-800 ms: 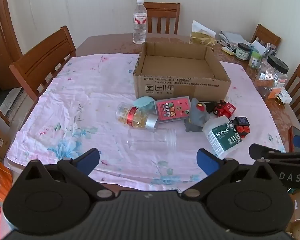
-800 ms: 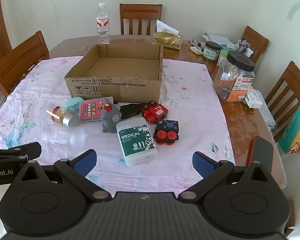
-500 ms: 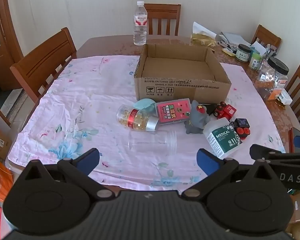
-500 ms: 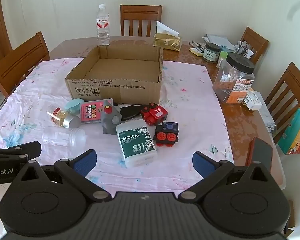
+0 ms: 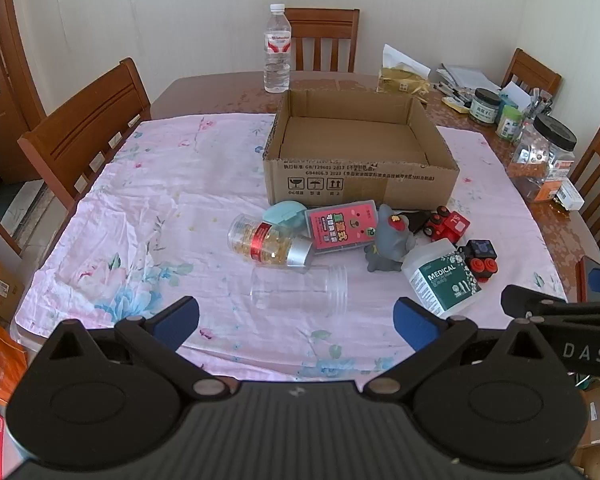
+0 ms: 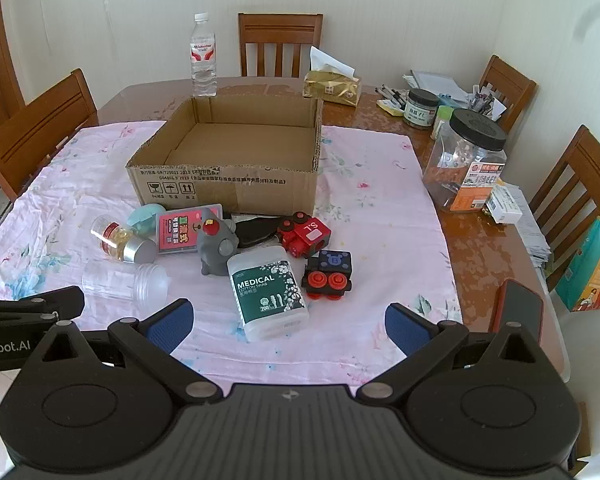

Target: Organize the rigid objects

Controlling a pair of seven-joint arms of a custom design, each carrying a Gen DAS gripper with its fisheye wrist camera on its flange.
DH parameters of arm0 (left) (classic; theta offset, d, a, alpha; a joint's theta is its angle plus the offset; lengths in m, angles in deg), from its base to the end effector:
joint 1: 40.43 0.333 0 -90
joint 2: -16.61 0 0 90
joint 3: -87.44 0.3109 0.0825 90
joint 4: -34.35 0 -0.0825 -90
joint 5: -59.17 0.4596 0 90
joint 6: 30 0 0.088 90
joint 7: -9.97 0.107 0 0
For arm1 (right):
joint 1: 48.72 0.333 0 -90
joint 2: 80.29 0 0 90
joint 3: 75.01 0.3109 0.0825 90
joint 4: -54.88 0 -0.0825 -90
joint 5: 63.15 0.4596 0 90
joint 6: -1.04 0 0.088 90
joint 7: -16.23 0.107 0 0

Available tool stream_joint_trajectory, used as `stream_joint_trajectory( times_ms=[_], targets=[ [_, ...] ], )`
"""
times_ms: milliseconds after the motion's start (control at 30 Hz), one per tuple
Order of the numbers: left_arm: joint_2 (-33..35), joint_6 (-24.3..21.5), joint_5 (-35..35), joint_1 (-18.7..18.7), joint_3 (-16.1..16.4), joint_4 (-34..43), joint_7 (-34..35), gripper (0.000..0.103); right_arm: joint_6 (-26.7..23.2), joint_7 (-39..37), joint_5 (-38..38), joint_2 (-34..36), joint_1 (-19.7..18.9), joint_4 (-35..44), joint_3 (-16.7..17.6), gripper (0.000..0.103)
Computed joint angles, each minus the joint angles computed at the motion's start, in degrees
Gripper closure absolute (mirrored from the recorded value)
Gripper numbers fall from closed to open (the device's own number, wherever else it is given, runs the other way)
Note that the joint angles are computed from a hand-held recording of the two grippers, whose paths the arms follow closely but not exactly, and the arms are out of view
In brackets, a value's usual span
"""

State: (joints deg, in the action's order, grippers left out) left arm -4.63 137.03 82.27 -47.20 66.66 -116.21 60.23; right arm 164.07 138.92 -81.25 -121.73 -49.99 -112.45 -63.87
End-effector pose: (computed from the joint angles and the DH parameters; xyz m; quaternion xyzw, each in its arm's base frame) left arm 0.4398 -0.2503 0.3759 -0.6060 0.7206 -0.2542 0.2211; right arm 0.4045 0.0731 0.3774 -0.6210 0.7078 -0.2642 0.2089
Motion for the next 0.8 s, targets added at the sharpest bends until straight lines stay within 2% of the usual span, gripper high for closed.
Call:
stream_joint_trajectory(
  times_ms=[800],
  targets=[
    [0.1, 0.1, 0.7, 0.4, -0.2, 0.4, -0.5, 0.0, 1.1, 0.1, -0.2, 0.1, -0.6, 0.1, 0.4, 0.0]
  ],
)
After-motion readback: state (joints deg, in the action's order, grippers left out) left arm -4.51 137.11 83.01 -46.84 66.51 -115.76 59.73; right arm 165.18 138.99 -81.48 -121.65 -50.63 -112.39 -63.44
